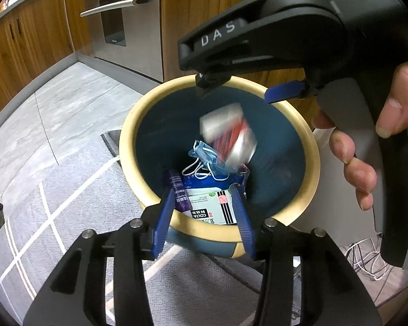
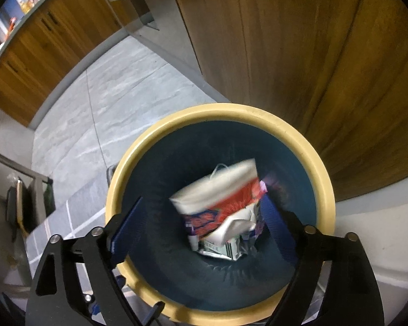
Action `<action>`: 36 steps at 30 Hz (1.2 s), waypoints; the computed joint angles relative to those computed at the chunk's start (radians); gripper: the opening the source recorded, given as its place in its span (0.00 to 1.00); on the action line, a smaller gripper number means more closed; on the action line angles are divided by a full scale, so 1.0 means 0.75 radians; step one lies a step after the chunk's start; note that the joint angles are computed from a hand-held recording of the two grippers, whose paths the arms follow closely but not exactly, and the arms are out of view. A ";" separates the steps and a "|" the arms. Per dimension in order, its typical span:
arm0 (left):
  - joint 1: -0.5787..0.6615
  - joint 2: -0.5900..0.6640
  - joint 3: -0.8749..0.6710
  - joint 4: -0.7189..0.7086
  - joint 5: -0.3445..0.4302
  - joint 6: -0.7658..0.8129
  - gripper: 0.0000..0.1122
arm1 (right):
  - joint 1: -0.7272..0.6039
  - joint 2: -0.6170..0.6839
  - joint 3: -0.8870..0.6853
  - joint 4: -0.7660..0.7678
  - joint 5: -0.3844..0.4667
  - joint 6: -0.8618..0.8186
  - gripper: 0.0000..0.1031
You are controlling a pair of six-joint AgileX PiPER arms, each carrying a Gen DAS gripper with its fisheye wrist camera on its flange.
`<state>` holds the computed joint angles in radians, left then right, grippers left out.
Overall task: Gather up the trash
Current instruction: 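Open both tools to drop the cup and spray bottle into the bin, then move both open tools back to the plastic bags on the mat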
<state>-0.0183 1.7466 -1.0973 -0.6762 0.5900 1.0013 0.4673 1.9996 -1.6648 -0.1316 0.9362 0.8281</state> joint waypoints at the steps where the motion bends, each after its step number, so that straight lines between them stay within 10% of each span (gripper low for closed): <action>1: 0.001 -0.002 0.002 -0.003 -0.003 0.003 0.42 | 0.000 -0.001 0.000 -0.003 0.001 0.005 0.88; 14: 0.029 -0.116 0.076 0.062 -0.107 -0.078 0.79 | 0.026 0.030 -0.100 -0.041 0.082 0.016 0.94; 36: 0.882 -0.410 -0.099 0.002 0.523 0.193 0.87 | 0.462 -0.121 -0.148 -0.195 0.231 0.286 0.95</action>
